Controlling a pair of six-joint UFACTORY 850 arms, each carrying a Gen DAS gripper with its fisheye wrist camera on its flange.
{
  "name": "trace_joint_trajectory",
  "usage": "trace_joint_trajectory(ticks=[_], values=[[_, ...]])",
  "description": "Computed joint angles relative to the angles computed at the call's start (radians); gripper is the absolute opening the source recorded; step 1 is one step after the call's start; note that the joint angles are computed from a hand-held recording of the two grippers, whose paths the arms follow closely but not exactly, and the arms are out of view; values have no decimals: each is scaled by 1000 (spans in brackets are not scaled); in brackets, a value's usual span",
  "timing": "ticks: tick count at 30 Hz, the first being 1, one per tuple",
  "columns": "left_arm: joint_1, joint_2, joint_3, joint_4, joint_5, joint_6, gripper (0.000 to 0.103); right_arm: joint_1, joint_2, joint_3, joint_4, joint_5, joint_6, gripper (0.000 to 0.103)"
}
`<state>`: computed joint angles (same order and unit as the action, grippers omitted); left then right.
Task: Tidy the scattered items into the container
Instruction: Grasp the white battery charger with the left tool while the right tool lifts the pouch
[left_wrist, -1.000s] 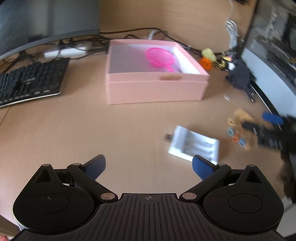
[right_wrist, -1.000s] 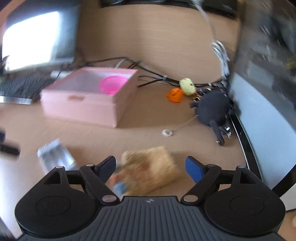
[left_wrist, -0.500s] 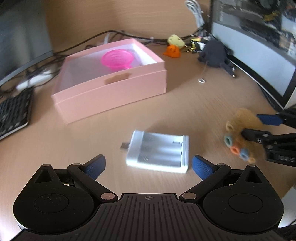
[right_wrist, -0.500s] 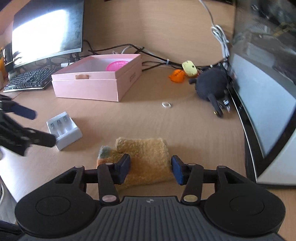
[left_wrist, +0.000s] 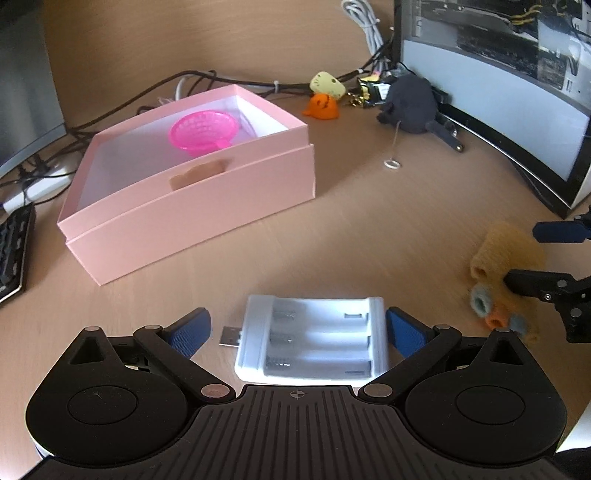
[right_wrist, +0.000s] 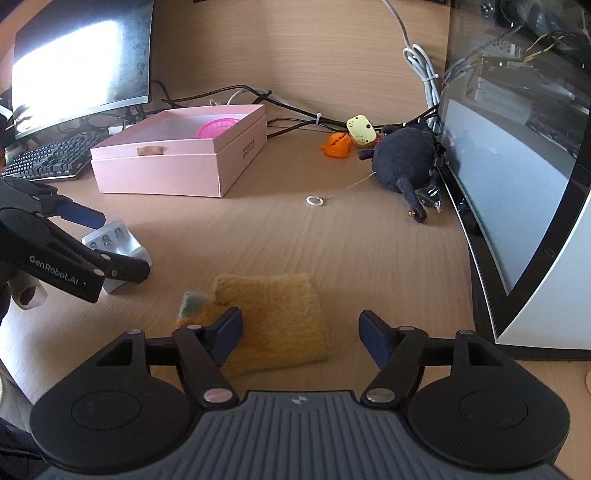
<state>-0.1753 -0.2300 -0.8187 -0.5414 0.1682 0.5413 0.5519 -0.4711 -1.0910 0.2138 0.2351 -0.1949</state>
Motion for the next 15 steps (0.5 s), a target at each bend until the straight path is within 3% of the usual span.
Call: trace_joint_trajectory(ticks=[4, 6, 9, 11, 15], values=[[16, 1, 9, 224, 0, -244, 102, 2, 0, -1, 26, 0, -22, 73], [18, 1, 13, 265, 9, -289, 102, 4, -1, -2, 44, 0, -38, 74], [14, 0, 15, 244, 20, -276, 102, 3, -1, -3, 45, -3, -46, 75], [11, 6, 20, 222, 27, -254, 95, 1, 4, -4, 46, -11, -54, 75], [3, 15, 22, 44, 21, -82, 95, -14, 30, 16, 34, 3, -2, 75]])
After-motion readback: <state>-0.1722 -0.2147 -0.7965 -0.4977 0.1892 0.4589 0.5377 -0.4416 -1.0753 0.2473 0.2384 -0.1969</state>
